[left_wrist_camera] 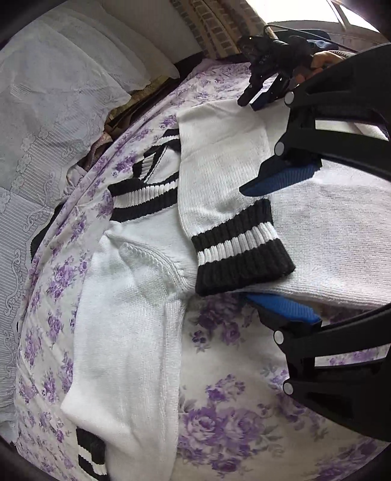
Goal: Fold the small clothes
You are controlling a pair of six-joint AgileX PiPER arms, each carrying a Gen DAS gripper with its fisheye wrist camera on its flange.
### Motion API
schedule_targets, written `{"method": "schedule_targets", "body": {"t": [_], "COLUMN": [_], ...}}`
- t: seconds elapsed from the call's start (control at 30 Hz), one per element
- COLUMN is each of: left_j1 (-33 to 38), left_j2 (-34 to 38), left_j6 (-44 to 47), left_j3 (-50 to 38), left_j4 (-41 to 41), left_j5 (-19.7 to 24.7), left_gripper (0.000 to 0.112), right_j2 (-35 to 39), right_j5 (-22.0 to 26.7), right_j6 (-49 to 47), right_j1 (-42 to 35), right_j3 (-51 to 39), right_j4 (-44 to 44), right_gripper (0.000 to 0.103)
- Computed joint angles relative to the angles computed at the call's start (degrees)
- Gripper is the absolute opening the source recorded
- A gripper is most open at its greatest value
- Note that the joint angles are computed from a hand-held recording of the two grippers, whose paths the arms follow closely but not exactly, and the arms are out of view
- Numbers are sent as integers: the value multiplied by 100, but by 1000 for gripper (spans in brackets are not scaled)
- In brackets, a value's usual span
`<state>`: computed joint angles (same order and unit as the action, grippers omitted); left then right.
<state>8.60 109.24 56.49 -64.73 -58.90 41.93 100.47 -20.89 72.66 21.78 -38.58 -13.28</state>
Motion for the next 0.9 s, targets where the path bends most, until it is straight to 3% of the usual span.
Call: {"method": "schedule_targets", "body": {"t": [0.03, 0.13, 0.27, 0.3, 0.43, 0.57, 0.6, 0.63, 0.7, 0.8, 0.83, 0.9], "left_j1": [-5, -37, -362, -364, -187, -634, -597, -537, -515, -491, -509, -647], "left_j2": [18, 99, -218, -266, -308, -92, 84, 170, 74, -166, -241, -344], "left_j6": [-17, -372, -1138, -1220, -499, -1305, -1470, -1458, -1418, -1232, -1254, -1513], "left_j3": [-6, -73, 140, 171, 136, -182, -370, -436, -334, -221, -235, -325], "left_j4": [5, 194, 1039, 1142, 440, 1442, 1496, 1363, 1254, 1016, 990, 1173], "left_j5": [31, -98, -1251, -1358, -885, -1328, -1162, -1058, -1279, -1428, -1491, -1713], "left_gripper": [60, 41, 43, 45, 45, 45, 37, 36, 19, 12, 12, 11], "right_j2": [6, -14, -47, -46, -40, -30, -33, -34, -43, -118, -164, -274], "right_j5": [-23, -7, -8, 4, 36, 28, 41, 39, 69, 81, 22, -12], "right_j6": [29, -106, -291, -314, -407, -442, -458, -468, -542, -744, -704, -1013], "right_j1": [-4, 5, 54, 65, 81, 97, 108, 111, 123, 220, 241, 375], "right_j3": [7, 42, 109, 97, 81, 75, 67, 68, 66, 86, 103, 98], "right_j4": [-17, 77, 268, 298, 370, 422, 449, 459, 537, 784, 740, 1072], "right_gripper": [36, 35, 34, 34, 34, 34, 34, 34, 32, 26, 18, 16]}}
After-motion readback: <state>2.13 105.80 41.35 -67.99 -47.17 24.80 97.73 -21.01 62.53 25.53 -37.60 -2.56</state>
